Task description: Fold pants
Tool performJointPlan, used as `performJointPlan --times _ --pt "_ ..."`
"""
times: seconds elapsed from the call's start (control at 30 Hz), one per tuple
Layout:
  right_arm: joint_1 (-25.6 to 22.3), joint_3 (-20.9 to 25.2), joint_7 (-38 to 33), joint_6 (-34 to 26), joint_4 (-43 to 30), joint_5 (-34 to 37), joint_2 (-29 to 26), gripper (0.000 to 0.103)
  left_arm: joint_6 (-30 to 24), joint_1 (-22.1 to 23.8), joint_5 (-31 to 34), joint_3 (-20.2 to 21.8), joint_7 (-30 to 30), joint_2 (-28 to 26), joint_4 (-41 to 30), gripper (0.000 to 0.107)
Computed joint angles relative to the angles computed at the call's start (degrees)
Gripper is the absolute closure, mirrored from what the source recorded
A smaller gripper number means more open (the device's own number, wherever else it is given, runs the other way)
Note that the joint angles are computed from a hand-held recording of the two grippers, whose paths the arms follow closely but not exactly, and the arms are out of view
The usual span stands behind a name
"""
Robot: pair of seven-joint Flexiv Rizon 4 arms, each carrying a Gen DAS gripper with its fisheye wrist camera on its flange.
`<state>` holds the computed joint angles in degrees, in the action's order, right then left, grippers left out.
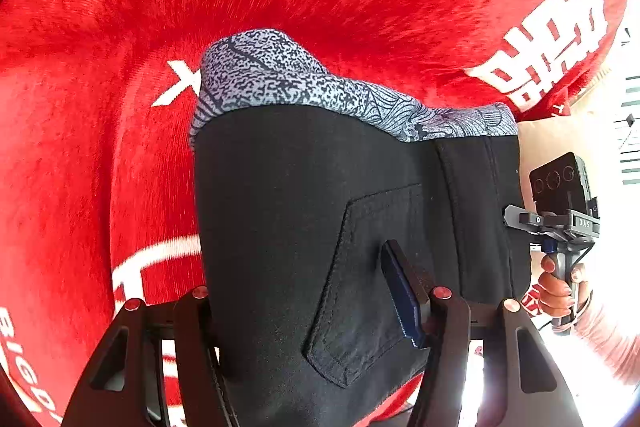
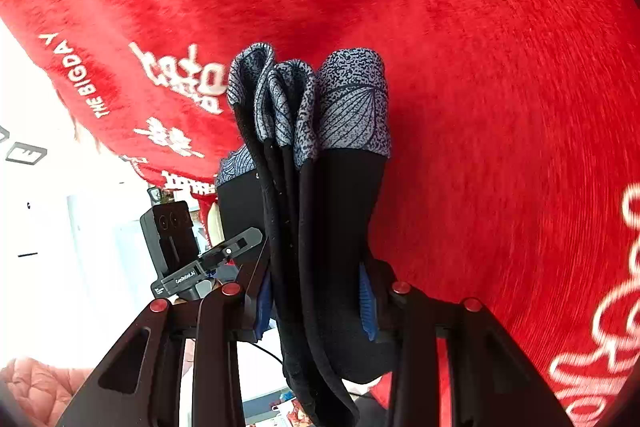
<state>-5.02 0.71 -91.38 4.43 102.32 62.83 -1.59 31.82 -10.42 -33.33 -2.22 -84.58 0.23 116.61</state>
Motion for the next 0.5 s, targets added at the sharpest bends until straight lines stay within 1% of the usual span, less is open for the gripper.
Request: performJointPlan --times 0.17,0.27,0.3,0.43,0.47,0.5 --pt "0.13 -0.39 1.01 -1.82 2.17 -0.02 4.63 0.065 -1.79 -0.43 0.64 0.74 -1.85 4.81 1.96 0.045" --pt "1.20 -0.57 1.90 -1.56 4.52 -0.93 7.73 0.065 -2.69 -0.82 1.39 1.36 -1.85 7.58 4.48 0.045" --pt "1.74 -0.43 1.81 -1.03 5.49 -1.62 8.71 0.065 -2.11 -1.21 1.17 0.91 -2.45 7.41 4.88 0.045" --pt "3.91 0.36 1.49 2.71 10.75 -5.74 12.12 0.065 -0.34 -2.12 0.76 1.26 -0.88 8.52 9.99 0.044" --pt "4.90 1.73 1.90 5.27 12.38 -8.69 13.04 0.063 -0.16 -2.17 1.04 1.34 -0.80 8.52 11.13 0.043" --pt "5.87 2.57 2.25 7.29 13.53 -10.98 13.73 0.060 1.19 -2.23 1.66 1.27 -1.27 8.70 12.76 0.032"
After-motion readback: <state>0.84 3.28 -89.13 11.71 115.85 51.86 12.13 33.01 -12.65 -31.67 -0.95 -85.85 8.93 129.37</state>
